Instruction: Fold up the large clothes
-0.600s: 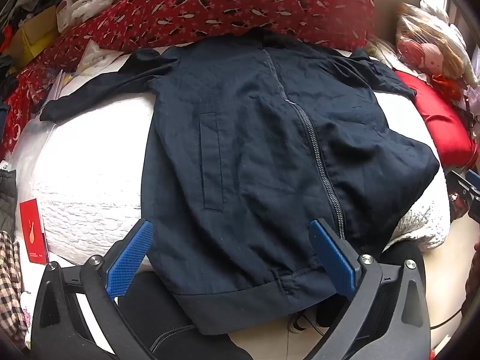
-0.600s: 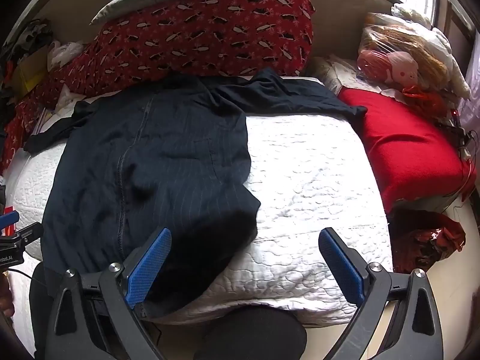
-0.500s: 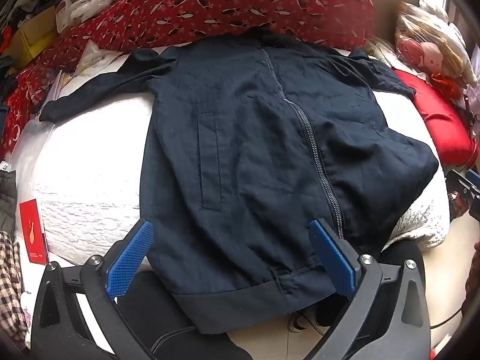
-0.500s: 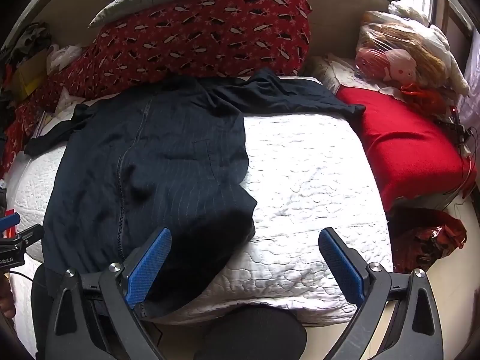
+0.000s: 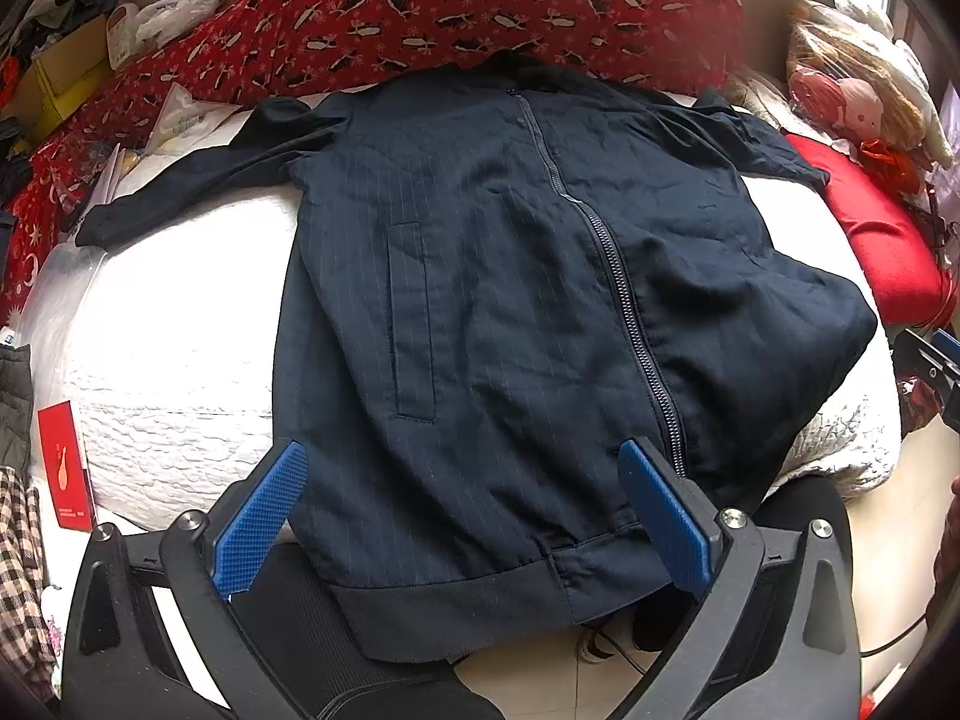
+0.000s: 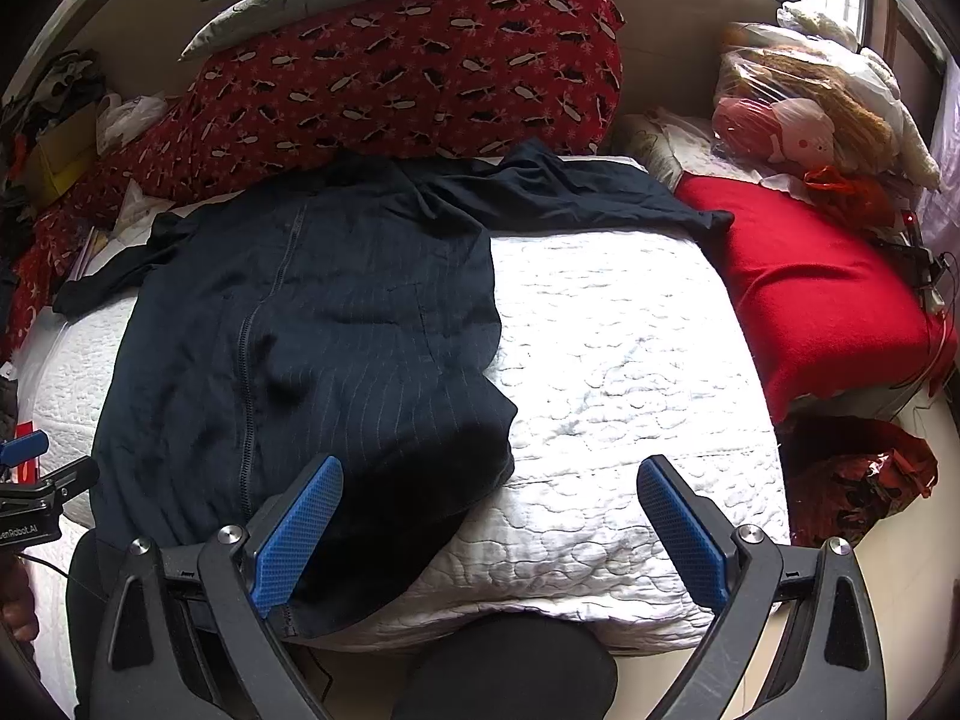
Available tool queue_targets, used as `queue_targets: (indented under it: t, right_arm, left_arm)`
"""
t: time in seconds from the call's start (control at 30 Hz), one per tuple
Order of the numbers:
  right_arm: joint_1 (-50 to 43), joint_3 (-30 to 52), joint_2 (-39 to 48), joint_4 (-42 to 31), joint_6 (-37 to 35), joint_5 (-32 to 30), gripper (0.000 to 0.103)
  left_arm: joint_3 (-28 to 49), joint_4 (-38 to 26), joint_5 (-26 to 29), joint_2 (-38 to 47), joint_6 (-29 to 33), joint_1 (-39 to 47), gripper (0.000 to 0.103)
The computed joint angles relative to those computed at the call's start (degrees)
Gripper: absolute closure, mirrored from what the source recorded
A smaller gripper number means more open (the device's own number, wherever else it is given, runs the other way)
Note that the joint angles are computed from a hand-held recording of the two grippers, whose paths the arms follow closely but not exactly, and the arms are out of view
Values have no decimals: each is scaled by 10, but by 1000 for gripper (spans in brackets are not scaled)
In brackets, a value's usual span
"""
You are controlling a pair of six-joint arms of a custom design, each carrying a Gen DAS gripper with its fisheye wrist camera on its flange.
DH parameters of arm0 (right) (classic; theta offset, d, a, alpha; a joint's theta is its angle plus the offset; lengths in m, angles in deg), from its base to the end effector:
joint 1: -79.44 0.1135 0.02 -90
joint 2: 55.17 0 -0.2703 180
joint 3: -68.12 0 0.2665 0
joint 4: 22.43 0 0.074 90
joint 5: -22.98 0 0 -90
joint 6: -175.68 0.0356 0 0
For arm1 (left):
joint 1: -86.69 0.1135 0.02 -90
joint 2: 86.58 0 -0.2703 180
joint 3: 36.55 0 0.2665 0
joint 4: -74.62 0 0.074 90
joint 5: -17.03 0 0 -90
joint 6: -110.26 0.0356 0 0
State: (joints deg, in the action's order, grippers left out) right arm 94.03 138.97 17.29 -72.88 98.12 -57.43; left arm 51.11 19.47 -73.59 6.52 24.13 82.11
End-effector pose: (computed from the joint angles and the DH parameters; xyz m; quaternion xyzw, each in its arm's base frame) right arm 0.2647 0.0628 0.2777 0.0095 0.9427 -0.0012 0.3334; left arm 0.3526 -0.0279 0.2627 0.0699 0.9647 0.0037 0.2539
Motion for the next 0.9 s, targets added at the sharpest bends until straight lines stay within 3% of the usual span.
queue_targets:
  t: [0.53,0.67,0.9]
  right_arm:
    - [0,-1,0,0,-1,-2,4]
    - [1,-2,0,0,-2,-3,4]
    - [4,-1,3,1,-1,-3,4]
  left_arm:
    - [10,-15,9,6,-1,2,0]
    - [35,-58,34,21,-6,10,0]
    - [35,-57,33,21,-4,13,0]
